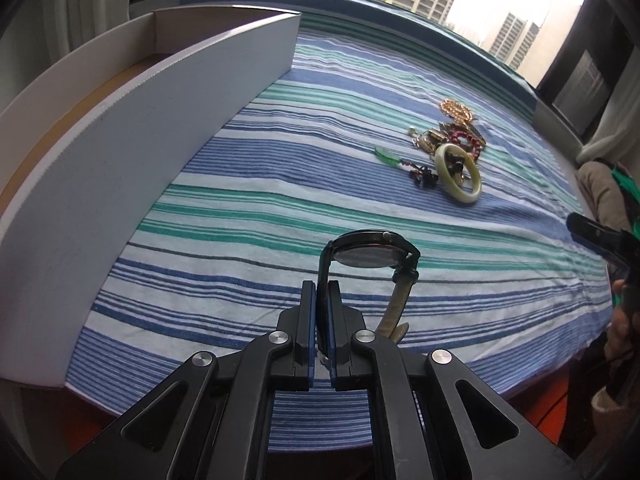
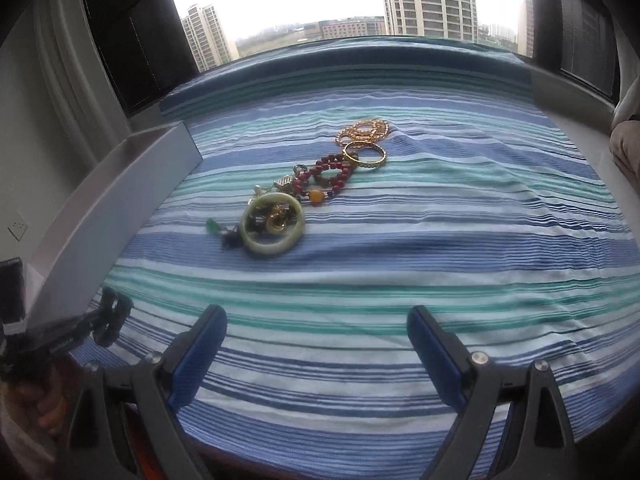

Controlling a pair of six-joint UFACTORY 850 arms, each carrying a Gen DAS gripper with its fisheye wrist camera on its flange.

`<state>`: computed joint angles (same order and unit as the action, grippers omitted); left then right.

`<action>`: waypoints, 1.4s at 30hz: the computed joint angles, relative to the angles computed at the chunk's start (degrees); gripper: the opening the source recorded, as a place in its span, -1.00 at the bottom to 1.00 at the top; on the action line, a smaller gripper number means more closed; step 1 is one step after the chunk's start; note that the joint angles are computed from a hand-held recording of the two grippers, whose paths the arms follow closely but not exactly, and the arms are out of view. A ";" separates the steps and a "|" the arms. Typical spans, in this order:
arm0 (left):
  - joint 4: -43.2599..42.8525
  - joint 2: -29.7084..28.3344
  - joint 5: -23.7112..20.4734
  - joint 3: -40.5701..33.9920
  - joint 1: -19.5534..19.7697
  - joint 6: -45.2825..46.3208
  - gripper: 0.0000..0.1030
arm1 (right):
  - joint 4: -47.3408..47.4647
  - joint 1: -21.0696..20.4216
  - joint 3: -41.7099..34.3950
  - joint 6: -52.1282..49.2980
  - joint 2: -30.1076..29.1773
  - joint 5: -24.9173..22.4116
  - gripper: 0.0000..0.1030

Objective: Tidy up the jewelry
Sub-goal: 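Lift the watch with the left gripper while the right gripper grasps the jade bangle, then lower watch and bangle into the white box and open both grippers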

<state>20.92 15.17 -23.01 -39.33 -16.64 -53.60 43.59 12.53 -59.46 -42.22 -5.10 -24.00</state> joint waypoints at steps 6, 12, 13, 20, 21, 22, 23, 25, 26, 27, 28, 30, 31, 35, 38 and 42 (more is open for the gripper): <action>-0.39 1.36 -0.62 0.82 0.51 -0.12 -0.95 | -6.18 1.70 -17.62 11.25 -18.20 -6.74 0.03; -1.25 1.81 -1.04 1.36 1.21 0.62 -0.95 | -16.01 5.42 -26.52 16.58 -26.90 -5.77 -0.27; -1.65 1.71 -1.10 1.32 1.37 1.01 -0.95 | -17.58 5.98 -26.31 17.05 -26.93 -3.60 -0.41; -3.38 4.00 -1.33 0.88 2.75 3.78 -0.95 | -12.47 4.57 -23.19 11.67 -22.97 -1.58 -0.78; -3.98 4.67 -1.28 0.83 3.15 4.57 -0.95 | -10.08 4.25 -21.94 9.31 -21.45 -0.97 -0.78; -4.64 5.33 -1.36 0.68 3.51 5.39 -0.95 | -7.39 3.84 -20.76 6.74 -19.87 -0.65 -0.78; -5.82 6.02 -1.36 0.49 4.00 6.76 -0.95 | -5.51 3.65 -19.80 5.03 -18.41 -0.25 -0.78; -10.79 7.72 -1.37 -0.01 5.77 12.19 -0.95 | -2.18 3.73 -18.49 1.54 -15.76 0.52 -0.78; -13.91 8.76 -1.49 -0.29 6.98 15.59 -0.95 | -0.61 3.85 -18.31 0.18 -14.74 0.34 -0.78; -17.12 10.04 -1.68 -0.56 8.48 19.14 -0.95 | 0.97 4.08 -18.44 -1.06 -13.94 -0.31 -0.78; -19.55 11.18 -1.99 -0.91 10.15 22.11 -0.95 | 2.43 4.53 -18.82 -2.08 -13.36 -1.12 -0.78; -19.36 13.17 -3.11 -2.00 13.31 23.75 -0.95 | 5.07 5.97 -20.39 -3.77 -12.77 -3.30 -0.78; -18.24 13.93 -3.55 -2.47 15.03 23.76 -0.95 | 6.77 6.92 -21.55 -4.98 -12.89 -4.76 -0.78; -11.39 14.40 -5.68 -4.07 23.22 20.85 -0.95 | 12.07 12.03 -28.93 -6.46 -16.63 -11.16 -0.78; -10.90 12.85 -6.37 -4.41 29.97 22.14 -0.95 | 12.71 16.86 -35.87 -4.43 -21.44 -13.94 -0.78; -10.57 9.47 -6.24 -3.58 36.01 22.81 -0.95 | 7.54 23.55 -48.85 3.23 -31.19 -17.03 -0.78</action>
